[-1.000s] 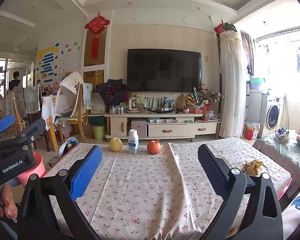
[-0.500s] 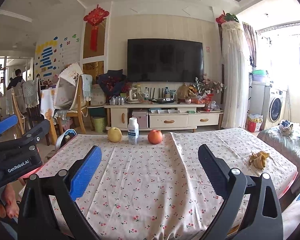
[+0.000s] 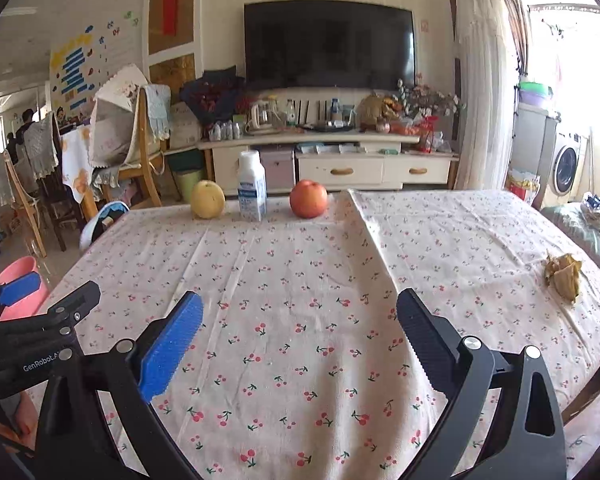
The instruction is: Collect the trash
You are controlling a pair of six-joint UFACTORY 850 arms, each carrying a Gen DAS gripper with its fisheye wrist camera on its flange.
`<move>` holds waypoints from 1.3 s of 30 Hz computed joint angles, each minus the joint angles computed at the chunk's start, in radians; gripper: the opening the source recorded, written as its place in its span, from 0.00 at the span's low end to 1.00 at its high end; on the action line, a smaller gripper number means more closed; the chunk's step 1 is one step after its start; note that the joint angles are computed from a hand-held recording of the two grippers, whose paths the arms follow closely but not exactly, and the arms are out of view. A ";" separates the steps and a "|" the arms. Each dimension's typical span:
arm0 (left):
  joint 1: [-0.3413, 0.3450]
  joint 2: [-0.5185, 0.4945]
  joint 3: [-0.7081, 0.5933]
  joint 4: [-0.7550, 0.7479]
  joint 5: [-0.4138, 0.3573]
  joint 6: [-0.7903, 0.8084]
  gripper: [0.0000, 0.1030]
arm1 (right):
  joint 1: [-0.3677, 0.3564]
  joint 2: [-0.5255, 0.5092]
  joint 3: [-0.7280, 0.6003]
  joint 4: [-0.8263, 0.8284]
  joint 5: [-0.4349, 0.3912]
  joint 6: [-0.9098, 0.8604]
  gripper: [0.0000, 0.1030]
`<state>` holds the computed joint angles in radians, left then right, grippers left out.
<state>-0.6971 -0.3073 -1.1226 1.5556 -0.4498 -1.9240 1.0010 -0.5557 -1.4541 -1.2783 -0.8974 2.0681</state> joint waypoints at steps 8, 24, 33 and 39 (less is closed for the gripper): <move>0.068 -0.235 -0.222 -0.473 0.078 0.423 0.96 | -0.149 -0.175 -0.145 0.333 0.236 -0.302 0.94; 0.077 -0.333 -0.338 -0.723 0.017 0.661 0.96 | -0.181 -0.288 -0.307 0.466 0.180 -0.522 0.96; 0.079 -0.332 -0.335 -0.725 0.025 0.669 0.96 | -0.181 -0.289 -0.308 0.467 0.180 -0.522 0.96; 0.078 -0.335 -0.340 -0.724 0.020 0.671 0.96 | -0.181 -0.289 -0.308 0.466 0.180 -0.521 0.96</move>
<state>-0.6189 -0.6424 -1.4624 0.8318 -0.4301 -1.2527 0.8197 -0.8442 -1.7617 -0.8124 -0.7172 1.5475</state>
